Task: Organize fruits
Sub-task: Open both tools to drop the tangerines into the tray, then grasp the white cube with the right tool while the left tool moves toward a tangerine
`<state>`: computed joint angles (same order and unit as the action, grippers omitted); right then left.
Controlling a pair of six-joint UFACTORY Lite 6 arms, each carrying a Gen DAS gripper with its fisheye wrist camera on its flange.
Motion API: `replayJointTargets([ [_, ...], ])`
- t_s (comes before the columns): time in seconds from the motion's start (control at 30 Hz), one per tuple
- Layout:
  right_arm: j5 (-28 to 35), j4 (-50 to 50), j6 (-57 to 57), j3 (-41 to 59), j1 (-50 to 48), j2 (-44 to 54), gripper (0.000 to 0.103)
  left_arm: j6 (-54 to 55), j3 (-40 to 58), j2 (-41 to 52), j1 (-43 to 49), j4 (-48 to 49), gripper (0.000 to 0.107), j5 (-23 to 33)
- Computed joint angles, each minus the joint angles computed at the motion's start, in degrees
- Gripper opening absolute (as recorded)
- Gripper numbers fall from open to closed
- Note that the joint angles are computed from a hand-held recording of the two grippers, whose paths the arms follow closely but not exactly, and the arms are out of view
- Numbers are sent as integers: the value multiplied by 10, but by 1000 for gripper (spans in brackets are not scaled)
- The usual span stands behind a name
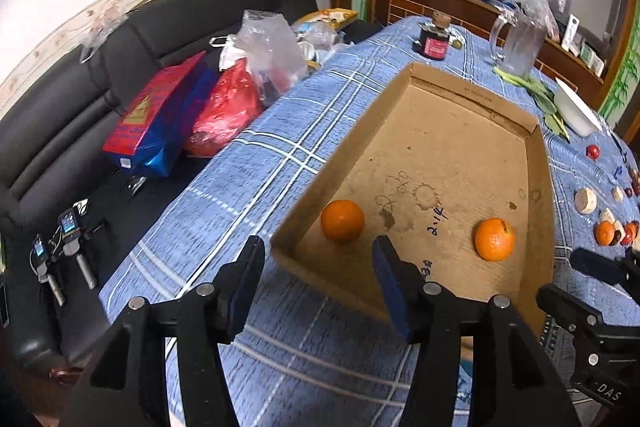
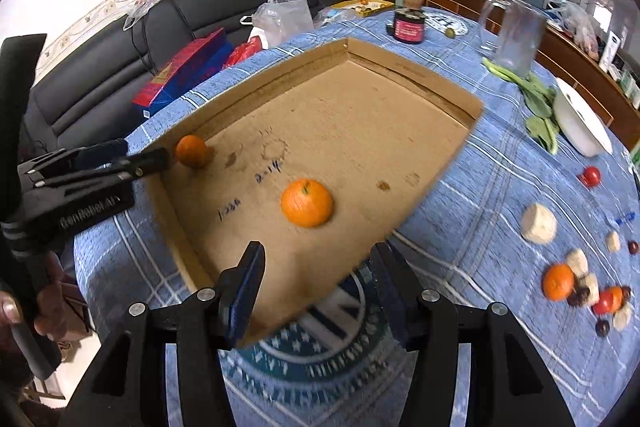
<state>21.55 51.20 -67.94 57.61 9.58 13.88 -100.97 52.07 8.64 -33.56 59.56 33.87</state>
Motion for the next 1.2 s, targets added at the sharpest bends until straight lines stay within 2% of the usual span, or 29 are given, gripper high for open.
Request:
replayJointTargets([
  [0.13, 9, 21, -32, -51, -35, -53, 69, -33, -8, -22, -37, 5, 55, 35],
  [0.3, 18, 53, -97, -116, -89, -125, 72, -64, 21, -11, -95, 6, 56, 68],
  [0.57, 67, 85, -198, -171, -229, -188, 74, -24, 161, 96, -172, -26, 59, 92],
  [0.83, 122, 82, -252, -155, -374, -165, 74, 48, 342, 230, -225, -60, 59, 110],
  [1.2, 169, 68, -277, -59, -536, -66, 74, 177, 601, 404, -262, -143, 60, 147],
])
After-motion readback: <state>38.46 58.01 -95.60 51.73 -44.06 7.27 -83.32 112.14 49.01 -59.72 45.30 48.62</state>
